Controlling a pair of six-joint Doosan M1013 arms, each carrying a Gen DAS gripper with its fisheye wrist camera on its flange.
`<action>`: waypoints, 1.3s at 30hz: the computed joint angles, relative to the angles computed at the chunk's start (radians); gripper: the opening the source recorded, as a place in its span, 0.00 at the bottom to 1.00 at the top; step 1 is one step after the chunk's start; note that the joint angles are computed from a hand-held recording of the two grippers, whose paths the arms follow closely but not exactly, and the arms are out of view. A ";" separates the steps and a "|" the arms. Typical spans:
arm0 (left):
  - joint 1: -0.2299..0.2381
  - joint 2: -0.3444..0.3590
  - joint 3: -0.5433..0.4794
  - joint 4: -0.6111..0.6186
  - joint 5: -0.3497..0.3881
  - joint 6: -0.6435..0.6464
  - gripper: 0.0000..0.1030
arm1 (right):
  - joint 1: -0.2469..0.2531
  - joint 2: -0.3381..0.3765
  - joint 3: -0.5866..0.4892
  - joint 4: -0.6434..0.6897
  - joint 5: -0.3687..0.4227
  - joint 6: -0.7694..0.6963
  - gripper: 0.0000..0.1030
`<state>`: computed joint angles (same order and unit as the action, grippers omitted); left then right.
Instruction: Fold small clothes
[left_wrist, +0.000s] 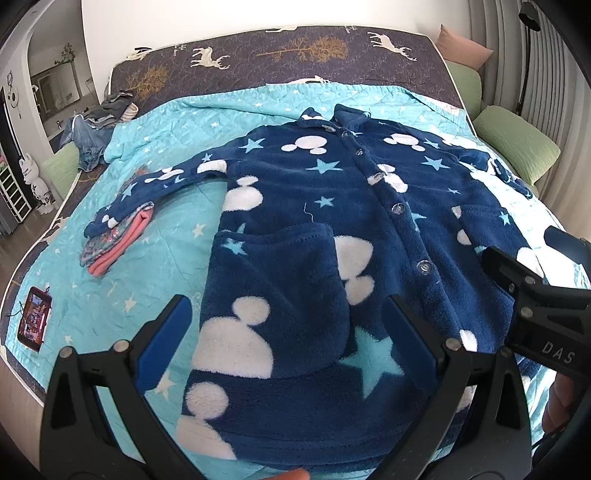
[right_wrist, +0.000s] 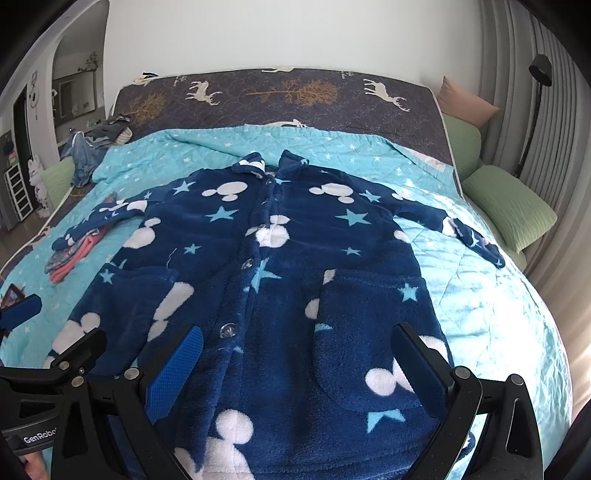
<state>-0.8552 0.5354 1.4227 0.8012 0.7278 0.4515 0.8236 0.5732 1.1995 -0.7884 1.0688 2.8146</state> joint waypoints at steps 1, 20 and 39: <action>0.000 0.001 -0.001 0.000 0.002 0.001 0.99 | 0.000 0.000 0.001 0.001 -0.001 -0.001 1.00; 0.009 0.014 -0.016 -0.026 0.028 0.018 0.99 | -0.005 0.003 0.003 0.010 -0.005 0.001 1.00; 0.327 0.022 -0.048 -0.333 -0.189 0.024 0.98 | -0.078 0.158 -0.311 0.301 -0.077 -0.399 0.81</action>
<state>-0.5278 0.5570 1.3743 0.4683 0.5390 0.4758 0.7455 0.7317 0.8882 -0.4872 0.9922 2.4158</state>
